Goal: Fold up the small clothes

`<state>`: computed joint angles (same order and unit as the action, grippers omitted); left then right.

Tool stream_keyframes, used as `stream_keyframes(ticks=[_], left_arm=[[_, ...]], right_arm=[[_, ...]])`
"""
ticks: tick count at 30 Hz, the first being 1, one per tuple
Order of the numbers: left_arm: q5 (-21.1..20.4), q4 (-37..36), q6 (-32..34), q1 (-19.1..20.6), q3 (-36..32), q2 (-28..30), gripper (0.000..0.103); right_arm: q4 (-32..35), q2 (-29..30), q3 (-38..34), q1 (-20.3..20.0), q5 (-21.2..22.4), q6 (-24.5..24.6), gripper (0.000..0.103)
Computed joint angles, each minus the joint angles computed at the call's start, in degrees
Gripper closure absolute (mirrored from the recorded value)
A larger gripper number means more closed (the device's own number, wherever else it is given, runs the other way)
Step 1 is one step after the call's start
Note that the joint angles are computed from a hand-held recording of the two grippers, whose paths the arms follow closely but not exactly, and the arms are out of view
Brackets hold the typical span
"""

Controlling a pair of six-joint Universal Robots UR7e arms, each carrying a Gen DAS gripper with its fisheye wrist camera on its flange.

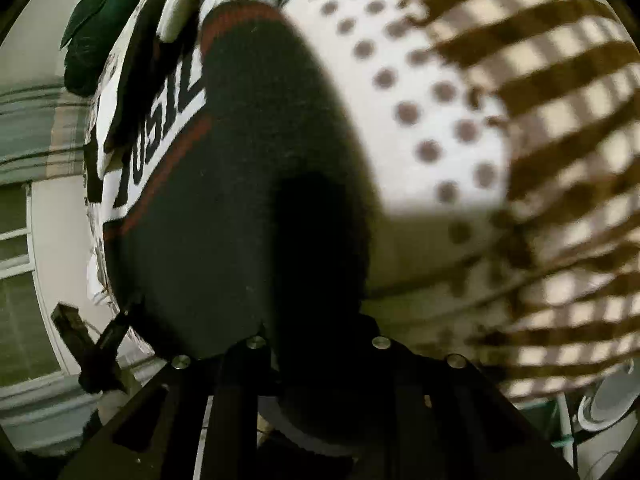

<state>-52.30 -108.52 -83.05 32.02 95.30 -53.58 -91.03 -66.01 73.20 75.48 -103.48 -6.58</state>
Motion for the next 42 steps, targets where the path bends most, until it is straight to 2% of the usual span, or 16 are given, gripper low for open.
stream_keyframes(ticks=[5,8,9,10,12,14,16,19,21,22,23,24,28,33,38,42], left_arm=[[-0.69,-1.13,-0.93,-0.41,-0.81,0.49,0.092],[-2.65,-4.12,0.70,1.80,-0.49,0.76,0.088],[-3.38,-4.25,0.13,2.54,-0.22,0.93,0.086],[-3.96,-6.47,-0.15,2.95,1.21,0.60,0.084],[-5.89,-14.76,-0.74,3.89,5.66,-1.12,0.071],[-7.31,-21.60,-0.54,4.34,9.18,-2.16,0.052],[-9.58,-24.14,-0.46,4.47,10.87,-2.36,0.044],[-13.19,-24.86,0.09,4.58,11.42,-1.12,0.044],[-12.72,-23.75,-0.88,3.78,11.12,-0.34,0.046],[-11.54,-22.88,-1.61,3.07,10.80,-0.15,0.060],[-11.42,-21.45,-2.38,2.64,10.15,0.09,0.087],[-11.25,-20.07,-3.17,2.33,9.29,0.32,0.087],[-8.38,-15.38,-4.90,0.50,6.40,-0.11,0.089],[-4.45,-11.58,-5.07,-1.30,2.24,-2.17,0.089],[0.14,-14.03,-5.20,-0.76,-1.47,-3.61,0.090],[4.47,-16.70,-2.37,1.89,-7.39,-1.14,0.090]], right_arm=[[3.27,0.43,-5.88,-0.12,-1.79,-3.06,0.084],[5.27,2.53,-9.20,0.36,-2.24,-4.18,0.083],[6.32,3.12,-9.82,0.04,-1.41,-3.79,0.081],[7.32,3.55,-10.51,-0.49,-0.61,-3.03,0.074],[7.39,4.22,-9.89,-0.98,-0.97,-1.53,0.069],[7.90,4.23,-8.96,-1.63,-0.92,-1.22,0.059],[7.86,3.10,-7.57,-3.03,0.15,-2.12,0.043],[8.04,1.54,-5.41,-4.88,1.40,-2.77,0.039],[6.59,0.20,-3.61,-6.09,3.17,-3.16,0.039],[5.87,-0.25,-3.16,-6.46,3.92,-2.86,0.042],[4.42,-1.11,-2.32,-6.84,4.88,-2.15,0.051],[3.85,-1.75,-1.90,-7.12,5.61,-2.16,0.082],[5.26,-3.22,-1.79,-5.32,6.35,-2.42,0.085],[8.78,-3.87,-5.45,-2.02,9.14,-3.73,0.086],[11.67,-1.63,-12.31,1.27,13.10,-3.61,0.086],[13.32,2.81,-20.66,3.40,16.23,-2.36,0.086]])
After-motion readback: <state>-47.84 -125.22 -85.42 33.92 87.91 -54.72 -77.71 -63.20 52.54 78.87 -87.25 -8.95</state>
